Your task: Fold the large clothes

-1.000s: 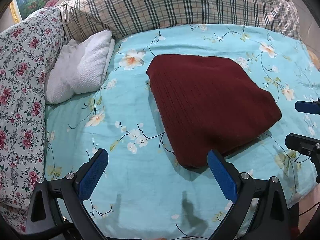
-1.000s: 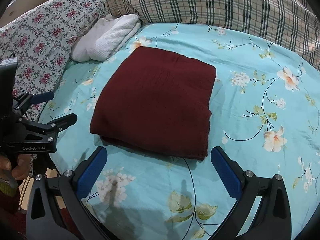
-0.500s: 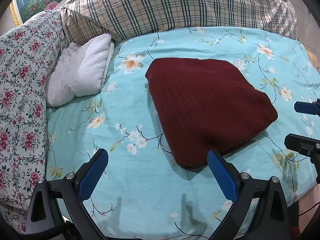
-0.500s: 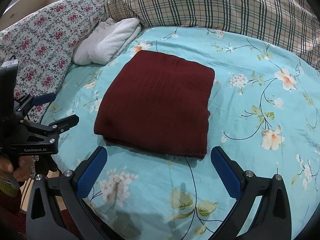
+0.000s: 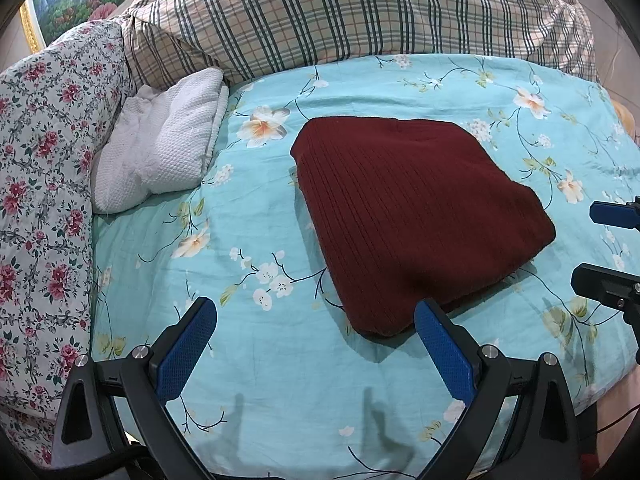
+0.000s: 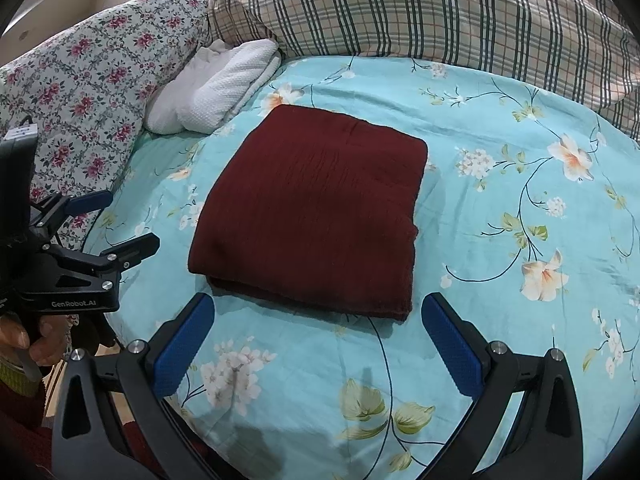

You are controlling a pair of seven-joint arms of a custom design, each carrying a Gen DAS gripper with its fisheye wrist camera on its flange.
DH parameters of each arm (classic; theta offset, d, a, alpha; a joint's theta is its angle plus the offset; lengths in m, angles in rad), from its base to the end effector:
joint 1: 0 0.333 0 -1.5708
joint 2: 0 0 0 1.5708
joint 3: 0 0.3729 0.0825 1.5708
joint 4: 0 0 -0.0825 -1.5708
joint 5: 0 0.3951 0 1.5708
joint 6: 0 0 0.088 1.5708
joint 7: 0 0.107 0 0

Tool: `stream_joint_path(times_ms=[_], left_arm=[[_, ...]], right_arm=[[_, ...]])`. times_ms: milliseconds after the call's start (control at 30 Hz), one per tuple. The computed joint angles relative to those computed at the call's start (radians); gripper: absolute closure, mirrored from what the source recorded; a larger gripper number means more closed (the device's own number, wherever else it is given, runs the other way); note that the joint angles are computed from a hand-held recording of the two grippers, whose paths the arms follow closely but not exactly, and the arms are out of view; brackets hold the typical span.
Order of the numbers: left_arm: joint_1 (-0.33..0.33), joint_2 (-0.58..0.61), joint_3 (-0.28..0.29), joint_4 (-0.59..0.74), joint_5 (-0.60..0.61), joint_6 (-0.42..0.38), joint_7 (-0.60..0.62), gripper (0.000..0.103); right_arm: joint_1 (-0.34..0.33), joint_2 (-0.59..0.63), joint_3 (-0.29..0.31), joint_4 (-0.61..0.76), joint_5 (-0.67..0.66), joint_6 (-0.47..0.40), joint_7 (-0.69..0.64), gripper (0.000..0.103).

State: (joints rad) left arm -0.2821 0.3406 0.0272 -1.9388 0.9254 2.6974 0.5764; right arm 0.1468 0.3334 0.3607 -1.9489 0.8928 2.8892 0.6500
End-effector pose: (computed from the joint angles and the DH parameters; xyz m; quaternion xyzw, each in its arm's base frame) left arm 0.6423 -0.1966 0.3901 -0.6557 0.6785 -0.1379 0.3011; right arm 0.6180 0.2661 0.4162 -0.8100 0.4464 -0.0647 0.3748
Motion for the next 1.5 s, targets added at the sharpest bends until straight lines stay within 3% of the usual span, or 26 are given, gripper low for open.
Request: stream_joint_path(times_ms=[1500], left_arm=[[0.001,-0.013,-0.013,-0.003,0.026,-0.018,-0.038,0.003]], right_arm=[[0.016,-0.011,-0.013,0.012,0.034,-0.017,-0.015,0.0]])
